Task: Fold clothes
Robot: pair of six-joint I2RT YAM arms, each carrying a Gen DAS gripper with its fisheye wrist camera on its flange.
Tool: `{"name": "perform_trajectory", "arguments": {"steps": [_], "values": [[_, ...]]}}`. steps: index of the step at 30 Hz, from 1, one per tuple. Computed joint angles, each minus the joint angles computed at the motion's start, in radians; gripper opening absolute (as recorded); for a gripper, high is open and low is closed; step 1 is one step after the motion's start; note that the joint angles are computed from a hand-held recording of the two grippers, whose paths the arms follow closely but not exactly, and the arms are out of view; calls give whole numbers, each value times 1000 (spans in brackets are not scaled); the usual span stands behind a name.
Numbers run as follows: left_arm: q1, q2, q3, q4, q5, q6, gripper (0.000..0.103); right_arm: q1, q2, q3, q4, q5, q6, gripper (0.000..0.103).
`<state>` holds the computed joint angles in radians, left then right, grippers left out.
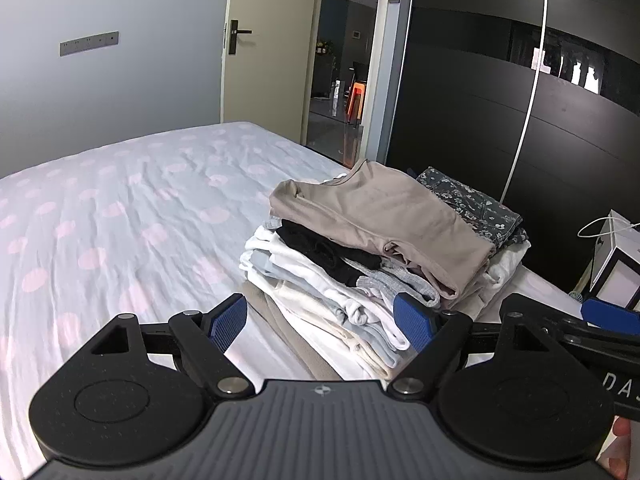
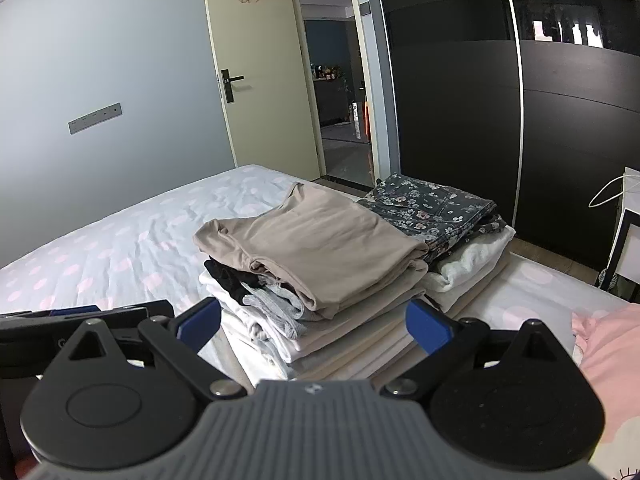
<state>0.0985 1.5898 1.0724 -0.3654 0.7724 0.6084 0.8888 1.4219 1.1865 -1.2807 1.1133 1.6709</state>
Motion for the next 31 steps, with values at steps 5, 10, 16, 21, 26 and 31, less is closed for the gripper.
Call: {"name": "perform_trajectory", "arguments": {"steps": [5,10,16,21,26,31], "values": [[1,4,7,-11,0,2,80,3,8,7,-15,5,5,100],[2,2,8,-12,-1,4,80,3,8,7,-11,3,-7,100],[4,2,12,-14,0,0,80,5,-1,0,13,2,-21,100],[8,3,18,-21,-8,16,80,2,-19,-21,63,-2,-65,100],[19,11,22,-20,-6,6,80,1,-3,-8,73,-11,-63,100],[39,9,16,-5,5,9,80,5,11,7,81,-13,-79,100]]}}
